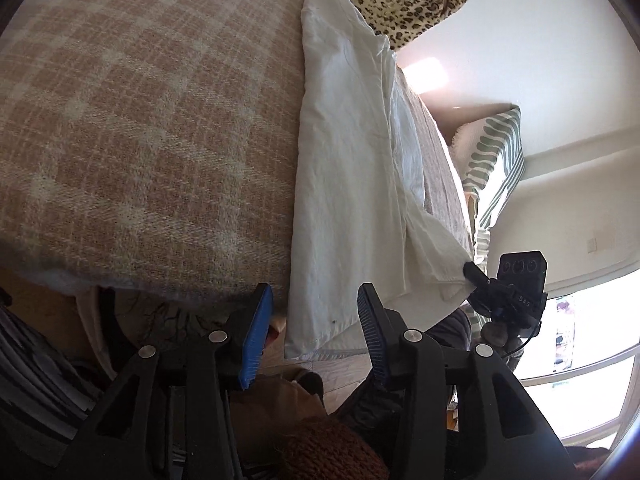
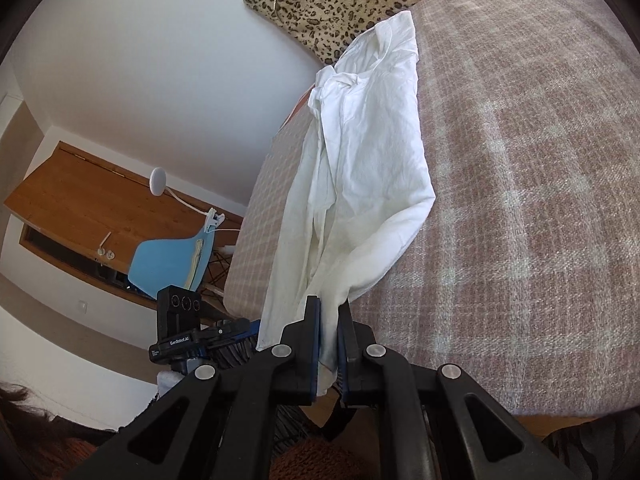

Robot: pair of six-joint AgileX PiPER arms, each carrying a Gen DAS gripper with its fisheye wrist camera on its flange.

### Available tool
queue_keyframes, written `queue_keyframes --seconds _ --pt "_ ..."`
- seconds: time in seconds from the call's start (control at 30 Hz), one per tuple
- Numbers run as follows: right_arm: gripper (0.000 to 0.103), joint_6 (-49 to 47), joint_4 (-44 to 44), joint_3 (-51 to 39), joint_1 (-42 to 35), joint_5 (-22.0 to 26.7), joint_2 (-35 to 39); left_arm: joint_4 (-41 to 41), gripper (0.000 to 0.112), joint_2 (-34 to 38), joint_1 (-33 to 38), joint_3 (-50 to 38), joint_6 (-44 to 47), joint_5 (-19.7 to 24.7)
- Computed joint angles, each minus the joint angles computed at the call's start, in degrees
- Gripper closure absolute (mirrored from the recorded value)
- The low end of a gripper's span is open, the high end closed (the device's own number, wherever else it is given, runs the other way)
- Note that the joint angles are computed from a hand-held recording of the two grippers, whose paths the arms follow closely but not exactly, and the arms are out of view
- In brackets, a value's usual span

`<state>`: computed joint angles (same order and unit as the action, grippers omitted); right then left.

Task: Fold small clothes
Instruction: 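Fold the hem up toward the collar with both tools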

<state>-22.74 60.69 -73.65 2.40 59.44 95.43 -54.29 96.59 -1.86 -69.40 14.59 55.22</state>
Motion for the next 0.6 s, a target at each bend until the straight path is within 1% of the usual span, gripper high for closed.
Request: queue_keyframes --seconds 0.17,0.23,0.3,0.33,0.37,0.4,0.47,0.5,0.6 --pt "0.098 -0.04 -0.84 3.32 -0.43 -0.46 -0.68 -3.76 0.070 0.01 -0.61 3.10 1.51 0.93" --pt "0.098 -0.63 -0.44 3.96 -0.68 -0.33 -0.43 -3.98 0.070 0.40 -0.98 3.33 1.67 0.17" --pt "0.098 -0.74 -1.29 4.03 -0.48 -0.49 -0.30 -6.07 0.078 0.66 -0.73 3.82 3.26 -0.94" --pt "0.098 -0.35 -2.02 3.75 -0.08 -0.64 -0.19 -6.76 0.087 0.89 -0.52 3.42 3.80 -0.78" --pt "0.098 -0.05 -2.70 3.44 0.29 -0.64 -0.09 -7.00 0.106 1.09 -0.46 2.85 4.18 -0.56" --pt "0.098 1.12 -3.79 2.62 1.38 -1.08 0.04 -6.85 0.108 0.94 -0.34 2.32 4.59 -0.30" --pt "0.098 1.78 -4.95 2.01 2.02 -1.12 -0.03 -6.80 0.108 0.12 -0.72 1.31 5.10 -0.50" --pt "0.098 1.72 -4.75 1.86 1.93 -0.95 -0.07 -7.72 0.108 -0.09 -0.73 0.76 6.01 -0.17" --pt "0.098 1.09 -2.68 1.42 1.10 -0.49 -0.15 -6.78 0.108 -0.62 -1.02 -2.09 5.24 -0.30"
